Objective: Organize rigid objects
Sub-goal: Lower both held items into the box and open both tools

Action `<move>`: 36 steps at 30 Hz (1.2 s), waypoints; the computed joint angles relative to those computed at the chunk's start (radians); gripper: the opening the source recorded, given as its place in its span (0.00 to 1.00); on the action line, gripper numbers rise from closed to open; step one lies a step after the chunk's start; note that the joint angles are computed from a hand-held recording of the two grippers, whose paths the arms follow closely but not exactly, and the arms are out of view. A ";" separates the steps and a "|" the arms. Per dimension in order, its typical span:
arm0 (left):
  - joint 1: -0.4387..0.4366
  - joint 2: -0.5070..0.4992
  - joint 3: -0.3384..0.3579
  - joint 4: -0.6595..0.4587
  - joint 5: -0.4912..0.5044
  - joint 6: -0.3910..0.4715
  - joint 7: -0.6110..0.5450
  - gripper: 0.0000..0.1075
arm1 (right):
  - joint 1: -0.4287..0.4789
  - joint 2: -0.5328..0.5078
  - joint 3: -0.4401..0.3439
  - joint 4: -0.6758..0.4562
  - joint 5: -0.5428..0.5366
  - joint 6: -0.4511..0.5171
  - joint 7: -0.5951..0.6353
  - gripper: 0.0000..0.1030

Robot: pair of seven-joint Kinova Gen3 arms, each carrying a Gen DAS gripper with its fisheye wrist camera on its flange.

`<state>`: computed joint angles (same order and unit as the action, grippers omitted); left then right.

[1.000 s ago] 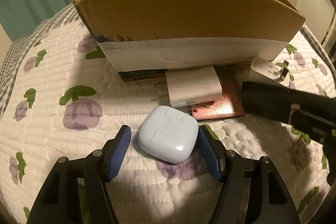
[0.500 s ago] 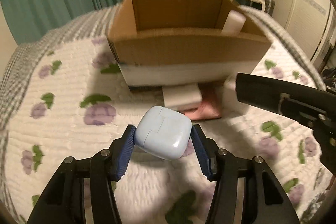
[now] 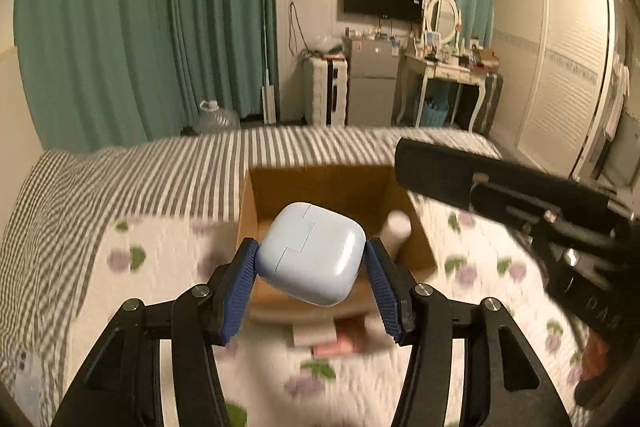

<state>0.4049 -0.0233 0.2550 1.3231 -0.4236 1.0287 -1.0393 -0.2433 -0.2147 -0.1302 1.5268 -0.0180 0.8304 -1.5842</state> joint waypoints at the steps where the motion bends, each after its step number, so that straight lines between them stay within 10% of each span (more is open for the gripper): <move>1: -0.003 0.026 -0.002 -0.028 -0.014 0.000 -0.004 0.52 | -0.004 0.020 0.014 -0.020 -0.013 -0.007 0.018 0.18; 20: 0.046 0.254 -0.156 -0.051 0.029 -0.126 -0.127 0.55 | 0.128 0.371 0.026 -0.055 -0.331 -0.181 0.245 0.21; 23: 0.087 0.231 -0.163 -0.048 -0.037 -0.093 -0.084 0.59 | 0.112 0.329 0.048 -0.040 -0.299 -0.197 0.198 0.55; 36: 0.075 -0.027 -0.014 0.112 -0.149 0.056 0.138 0.63 | 0.090 -0.003 0.029 0.020 -0.011 -0.018 0.006 0.91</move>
